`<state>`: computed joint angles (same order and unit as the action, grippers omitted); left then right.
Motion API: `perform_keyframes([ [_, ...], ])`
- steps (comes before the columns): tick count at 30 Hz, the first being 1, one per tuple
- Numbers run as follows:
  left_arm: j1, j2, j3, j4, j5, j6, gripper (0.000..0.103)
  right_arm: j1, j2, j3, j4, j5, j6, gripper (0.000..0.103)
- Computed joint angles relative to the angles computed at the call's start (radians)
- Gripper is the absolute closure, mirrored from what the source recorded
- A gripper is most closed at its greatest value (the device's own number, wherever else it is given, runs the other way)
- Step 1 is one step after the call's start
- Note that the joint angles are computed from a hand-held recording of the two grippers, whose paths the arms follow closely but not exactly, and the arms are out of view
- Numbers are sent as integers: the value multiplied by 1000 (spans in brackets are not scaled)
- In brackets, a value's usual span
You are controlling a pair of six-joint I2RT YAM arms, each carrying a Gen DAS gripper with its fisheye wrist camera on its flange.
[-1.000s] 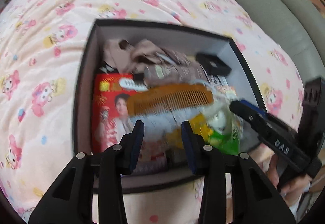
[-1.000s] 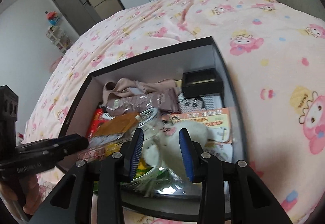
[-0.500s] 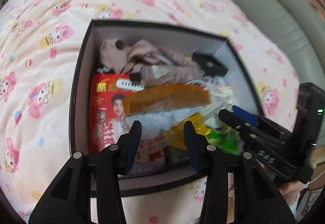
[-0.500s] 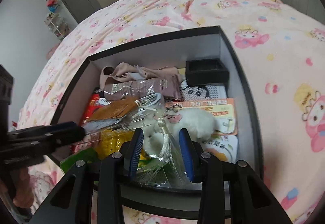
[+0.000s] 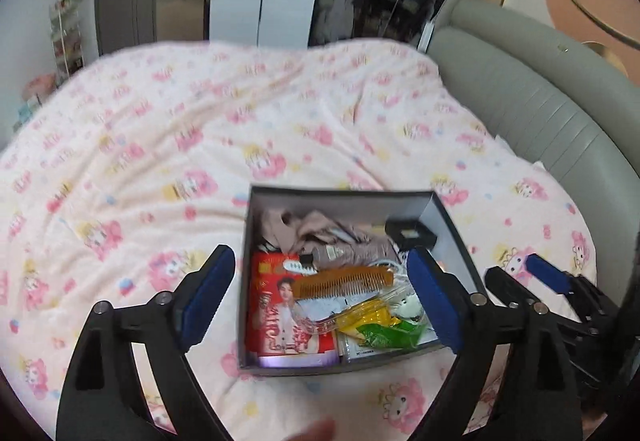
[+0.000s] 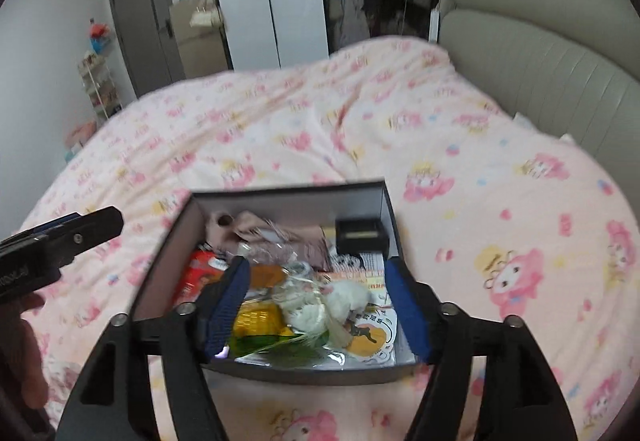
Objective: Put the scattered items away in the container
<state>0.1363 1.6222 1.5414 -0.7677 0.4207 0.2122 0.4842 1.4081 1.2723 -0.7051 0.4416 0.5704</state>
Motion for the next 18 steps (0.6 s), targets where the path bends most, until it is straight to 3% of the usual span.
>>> perform_keyframes([
  [2, 13, -66, -14, -19, -15, 22, 9, 58, -25, 41, -64, 70, 32, 26],
  [6, 63, -199, -49, -84, 16, 76, 7, 208, -58, 132, -237, 225, 150, 24],
  [9, 135, -319, -94, -127, 84, 117, 1, 337, -53, 194, -421, 333, 327, 24],
  [14, 305, -463, -135, -259, 220, 233, 1, 538, -43, 240, -643, 441, 592, 24],
  [18, 460, -539, -172, -386, 344, 390, 1, 688, -5, 295, -813, 509, 801, 24],
])
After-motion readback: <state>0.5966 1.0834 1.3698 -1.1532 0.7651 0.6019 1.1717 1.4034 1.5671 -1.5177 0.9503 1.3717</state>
